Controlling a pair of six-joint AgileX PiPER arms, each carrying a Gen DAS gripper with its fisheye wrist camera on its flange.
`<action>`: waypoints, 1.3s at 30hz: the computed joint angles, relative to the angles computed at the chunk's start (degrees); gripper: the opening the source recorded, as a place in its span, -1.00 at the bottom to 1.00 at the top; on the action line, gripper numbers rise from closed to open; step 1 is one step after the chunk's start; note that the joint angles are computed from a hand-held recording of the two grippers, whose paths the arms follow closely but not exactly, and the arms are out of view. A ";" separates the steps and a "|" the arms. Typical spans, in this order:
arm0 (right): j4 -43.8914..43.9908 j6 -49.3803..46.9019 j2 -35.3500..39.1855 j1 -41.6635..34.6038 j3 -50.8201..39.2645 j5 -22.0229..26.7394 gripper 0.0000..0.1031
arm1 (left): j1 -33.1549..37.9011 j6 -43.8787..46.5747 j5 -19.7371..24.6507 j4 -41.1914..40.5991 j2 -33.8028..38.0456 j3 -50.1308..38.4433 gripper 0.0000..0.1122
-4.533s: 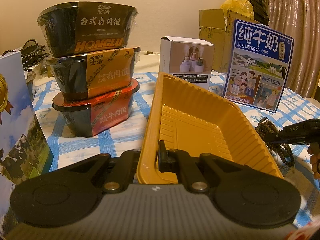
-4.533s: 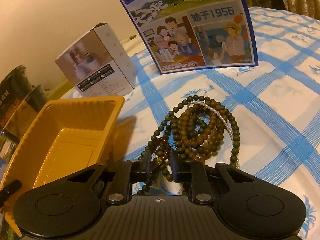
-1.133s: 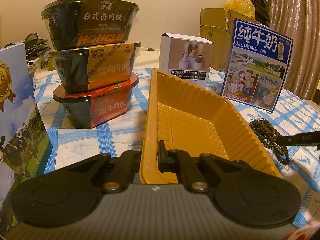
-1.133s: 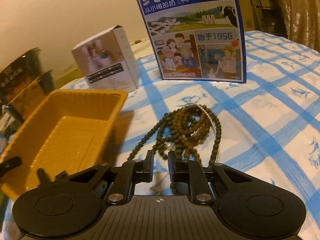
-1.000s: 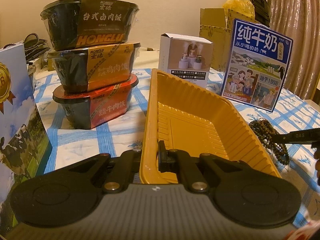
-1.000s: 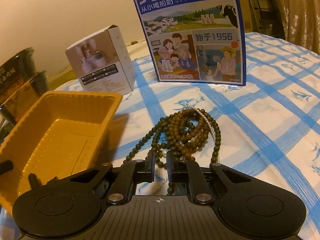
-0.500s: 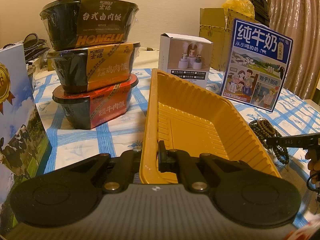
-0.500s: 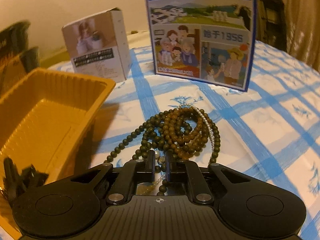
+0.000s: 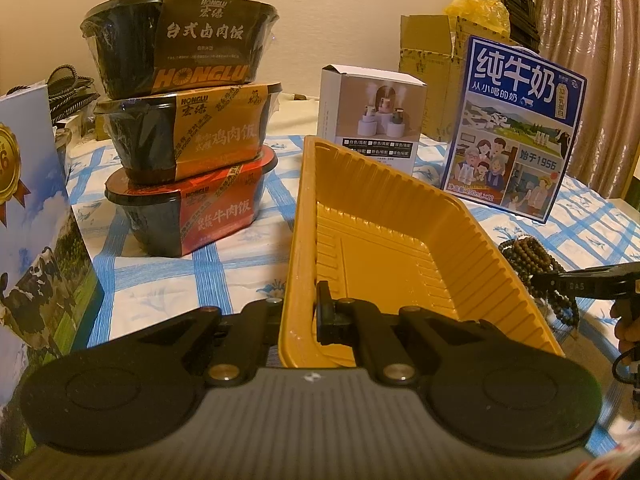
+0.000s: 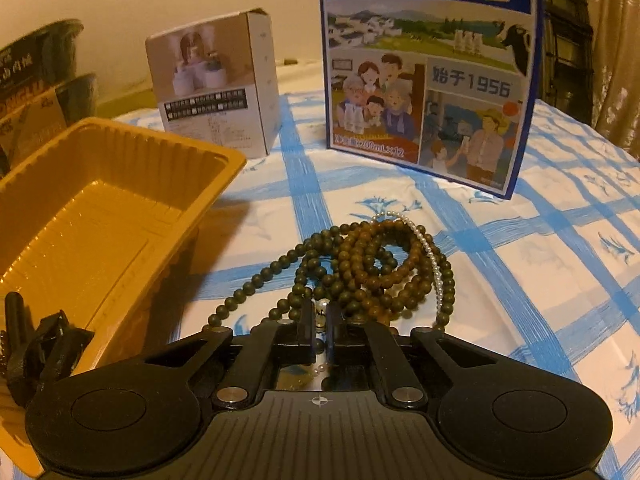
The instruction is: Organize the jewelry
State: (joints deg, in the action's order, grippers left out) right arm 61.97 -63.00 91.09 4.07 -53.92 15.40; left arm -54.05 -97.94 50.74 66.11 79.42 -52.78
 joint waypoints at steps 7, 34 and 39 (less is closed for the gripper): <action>13.46 -7.81 -3.39 -5.18 1.75 6.85 -0.91 | 0.02 -0.43 -0.16 0.31 -0.11 0.41 -0.92; 15.81 -2.62 -6.73 7.52 0.33 28.11 -0.91 | 0.11 -0.19 -0.36 0.44 -0.35 0.52 -0.92; 15.85 -2.20 -5.60 10.62 -1.07 28.33 -0.90 | 0.06 -0.39 -0.38 0.48 -0.35 0.55 -0.92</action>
State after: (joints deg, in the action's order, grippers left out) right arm 77.82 -65.21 85.49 14.69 -54.99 43.72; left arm -53.99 -98.33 50.35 66.60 79.07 -52.23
